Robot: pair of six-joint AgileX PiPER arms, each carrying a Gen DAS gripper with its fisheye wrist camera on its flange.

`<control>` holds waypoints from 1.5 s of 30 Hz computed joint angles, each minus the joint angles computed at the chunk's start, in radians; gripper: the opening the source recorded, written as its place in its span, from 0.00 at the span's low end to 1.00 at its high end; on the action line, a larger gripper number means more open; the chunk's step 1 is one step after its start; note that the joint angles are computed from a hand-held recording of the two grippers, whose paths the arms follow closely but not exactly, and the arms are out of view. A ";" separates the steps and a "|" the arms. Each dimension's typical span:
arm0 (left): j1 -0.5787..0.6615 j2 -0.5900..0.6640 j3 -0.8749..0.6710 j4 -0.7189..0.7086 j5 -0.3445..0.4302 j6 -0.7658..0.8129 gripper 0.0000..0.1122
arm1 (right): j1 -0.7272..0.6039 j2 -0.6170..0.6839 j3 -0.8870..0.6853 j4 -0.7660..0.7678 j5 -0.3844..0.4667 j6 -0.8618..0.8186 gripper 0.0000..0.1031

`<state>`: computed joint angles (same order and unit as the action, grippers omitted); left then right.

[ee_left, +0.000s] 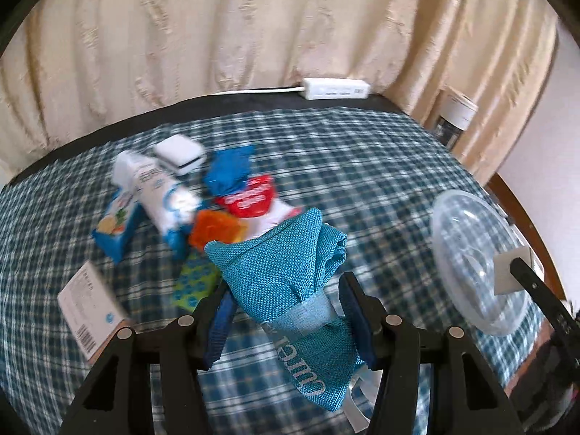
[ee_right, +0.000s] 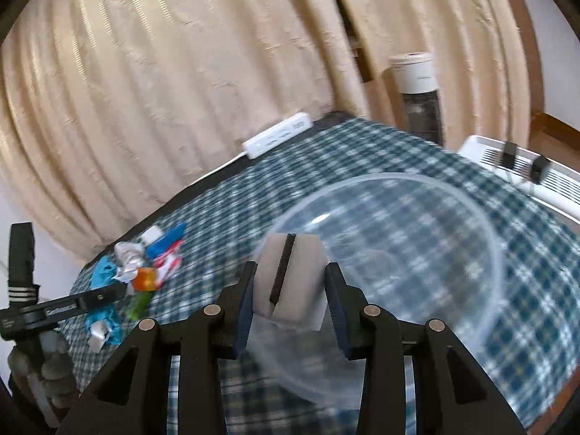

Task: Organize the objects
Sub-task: 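Lower the sponge into the clear bowl with the right tool while the left tool drops the pouch in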

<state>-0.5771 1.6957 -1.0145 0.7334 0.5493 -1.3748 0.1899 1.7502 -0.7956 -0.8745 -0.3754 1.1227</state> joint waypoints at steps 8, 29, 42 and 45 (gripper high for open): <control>-0.061 0.094 -0.169 -0.071 0.029 0.141 0.53 | -0.088 0.005 0.009 0.039 0.017 -0.028 0.38; -0.120 0.390 -0.629 -0.372 0.050 0.577 0.56 | -0.158 0.036 0.000 0.038 0.012 -0.020 0.38; -0.083 0.364 -0.542 -0.307 0.000 0.486 0.80 | -0.145 0.037 0.001 0.081 0.023 -0.063 0.39; -0.083 0.343 -0.496 -0.259 0.002 0.433 0.80 | -0.135 0.036 -0.004 0.099 0.033 -0.073 0.42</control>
<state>-0.6602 2.0383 -1.5101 0.4749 0.5512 -0.9416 0.0554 1.7863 -0.7998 -0.7753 -0.3422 1.0494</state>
